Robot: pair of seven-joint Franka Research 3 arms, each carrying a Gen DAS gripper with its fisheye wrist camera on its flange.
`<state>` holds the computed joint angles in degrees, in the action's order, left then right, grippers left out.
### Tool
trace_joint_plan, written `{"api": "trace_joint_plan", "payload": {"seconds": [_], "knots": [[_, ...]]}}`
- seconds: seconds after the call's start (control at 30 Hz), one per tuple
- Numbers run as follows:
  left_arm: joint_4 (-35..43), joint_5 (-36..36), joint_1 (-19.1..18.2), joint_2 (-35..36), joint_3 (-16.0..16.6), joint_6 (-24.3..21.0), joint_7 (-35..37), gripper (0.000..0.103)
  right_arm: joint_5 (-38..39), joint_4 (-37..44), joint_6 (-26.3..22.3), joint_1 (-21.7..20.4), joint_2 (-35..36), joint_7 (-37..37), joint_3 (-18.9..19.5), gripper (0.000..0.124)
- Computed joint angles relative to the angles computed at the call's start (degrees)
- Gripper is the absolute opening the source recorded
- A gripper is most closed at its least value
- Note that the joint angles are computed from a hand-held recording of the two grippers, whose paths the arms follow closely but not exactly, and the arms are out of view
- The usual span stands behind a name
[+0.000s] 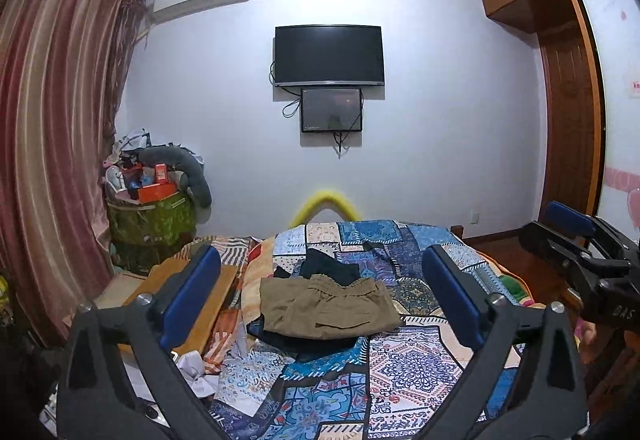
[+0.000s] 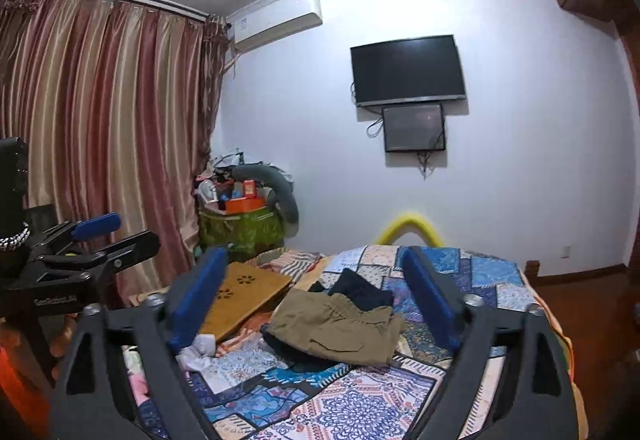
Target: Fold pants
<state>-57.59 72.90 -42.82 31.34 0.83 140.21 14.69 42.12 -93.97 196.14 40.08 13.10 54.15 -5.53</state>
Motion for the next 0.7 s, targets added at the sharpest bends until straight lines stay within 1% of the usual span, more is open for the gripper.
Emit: {"api": "trace_joint_plan", "payload": {"seconds": [0.03, 0.1, 0.23, 0.27, 0.5, 0.57, 0.6, 0.7], "knots": [[-0.2, 0.1, 0.0, -0.1, 0.1, -0.1, -0.2, 0.103, 1.2, 0.0, 0.4, 1.6, 0.0, -0.8, -1.5, 0.1], [-0.6, 0.3, -0.1, -0.4, 0.1, -0.3, -0.7, 0.103, 3.1, 0.5, 0.0, 3.1, 0.0, -2.4, -3.1, 0.1], [-1.0, 0.6, 0.1, -0.5, -0.2, -0.1, -1.0, 0.103, 4.4, 0.6, -0.1, 3.7, -0.1, -3.6, -3.6, 0.1], [-0.8, 0.6, 0.1, -0.4, -0.2, -0.1, -0.9, 0.103, 3.1, -0.7, 0.8, 1.9, -0.8, -2.6, -1.5, 0.1], [-0.3, 0.3, 0.2, 0.2, -0.1, 0.3, -0.9, 0.103, 3.6, -2.0, 1.8, -0.7, -1.3, -3.5, 2.0, 0.1], [-0.6, 0.4, 0.1, 0.0, 0.0, 0.4, -1.0, 0.103, 4.3, -2.1, 1.6, -1.0, -1.4, -4.3, 2.3, 0.1], [-0.6, 0.4, 0.2, 0.0, 0.0, 0.5, -1.2, 0.103, 5.3, -1.8, 1.4, -0.3, -1.3, -5.1, 1.6, 0.1], [-0.3, -0.1, 0.4, 0.4, -0.1, 0.7, -0.9, 0.103, 6.0, -1.8, 1.1, -0.4, -1.3, -5.6, 1.7, 0.1]]}}
